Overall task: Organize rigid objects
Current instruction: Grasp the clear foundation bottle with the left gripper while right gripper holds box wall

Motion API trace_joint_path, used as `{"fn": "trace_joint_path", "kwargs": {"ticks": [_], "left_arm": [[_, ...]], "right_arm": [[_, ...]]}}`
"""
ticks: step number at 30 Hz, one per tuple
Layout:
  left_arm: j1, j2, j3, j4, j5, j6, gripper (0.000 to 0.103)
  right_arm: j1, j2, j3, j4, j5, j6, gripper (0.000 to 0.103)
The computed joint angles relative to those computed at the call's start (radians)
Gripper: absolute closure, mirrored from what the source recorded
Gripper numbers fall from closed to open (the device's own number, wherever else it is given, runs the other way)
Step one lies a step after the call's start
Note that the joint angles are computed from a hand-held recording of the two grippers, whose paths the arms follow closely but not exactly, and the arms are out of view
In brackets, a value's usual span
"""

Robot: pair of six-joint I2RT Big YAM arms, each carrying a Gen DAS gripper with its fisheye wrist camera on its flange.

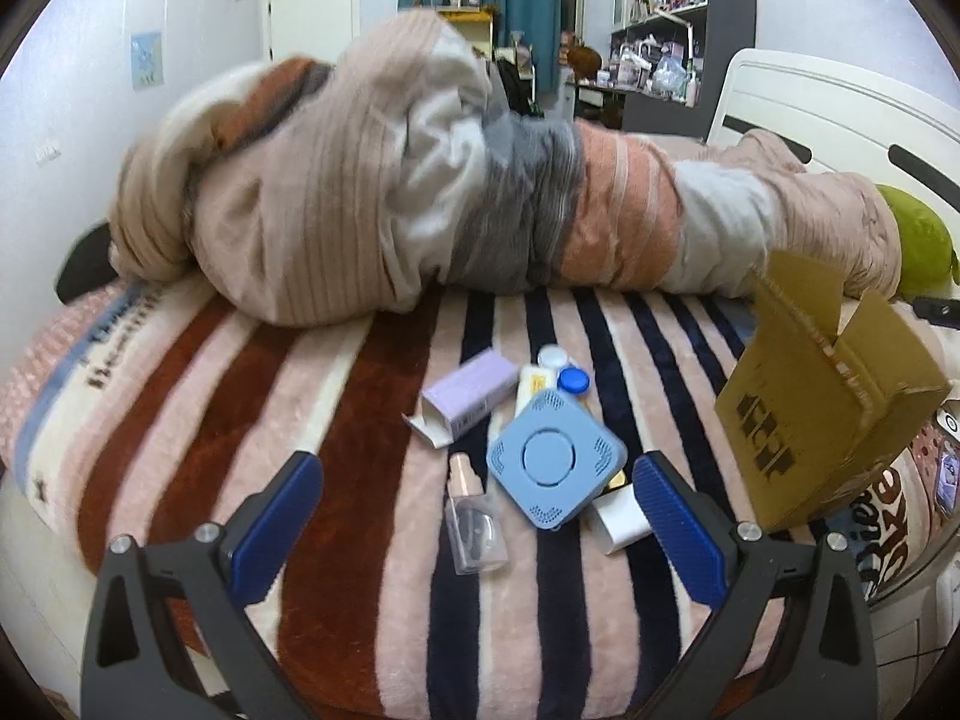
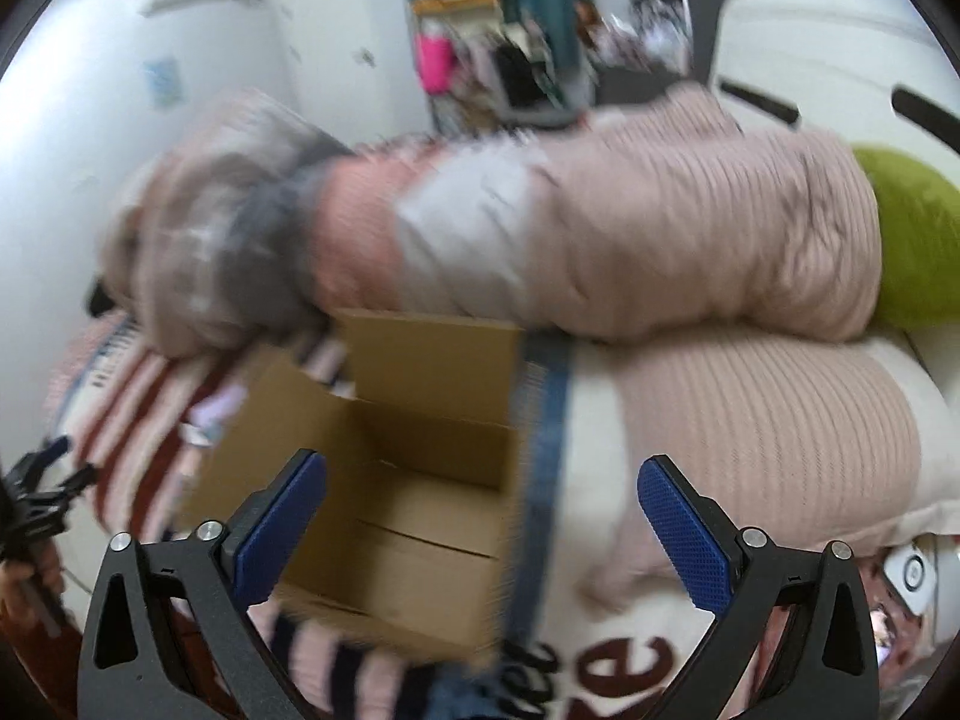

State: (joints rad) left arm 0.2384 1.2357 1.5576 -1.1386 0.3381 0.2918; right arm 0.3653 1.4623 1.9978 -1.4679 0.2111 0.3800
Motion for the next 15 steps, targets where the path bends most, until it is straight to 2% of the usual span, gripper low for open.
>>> {"fn": "trace_joint_path", "kwargs": {"ticks": [3, 5, 6, 7, 9, 12, 15], "left_arm": [[0.009, 0.035, -0.024, -0.008, 0.035, 0.022, 0.0], [0.006, 0.053, -0.056, -0.006, 0.027, 0.041, 0.0], [0.004, 0.058, -0.072, -0.006, 0.022, 0.05, 0.0], [0.002, 0.063, -0.084, -0.007, 0.016, 0.057, 0.0], [-0.006, 0.068, -0.114, 0.005, -0.002, 0.061, 0.001], [-0.012, 0.072, -0.157, 0.051, -0.012, 0.05, 0.001], [-0.019, 0.087, -0.173, 0.091, -0.021, 0.019, 0.001]], "right_arm": [[-0.037, 0.046, 0.009, -0.05, -0.036, -0.009, 0.019], [-0.051, 0.057, -0.005, -0.059, -0.057, 0.0, 0.031], [-0.058, 0.063, -0.009, -0.061, -0.075, -0.001, 0.044], [-0.063, 0.067, -0.015, -0.06, -0.092, 0.0, 0.062], [-0.066, 0.053, -0.042, -0.041, -0.123, 0.011, 0.076], [-0.062, 0.035, -0.063, -0.018, -0.133, 0.015, 0.09], [-0.055, 0.037, -0.065, -0.01, -0.122, 0.003, 0.091]]}}
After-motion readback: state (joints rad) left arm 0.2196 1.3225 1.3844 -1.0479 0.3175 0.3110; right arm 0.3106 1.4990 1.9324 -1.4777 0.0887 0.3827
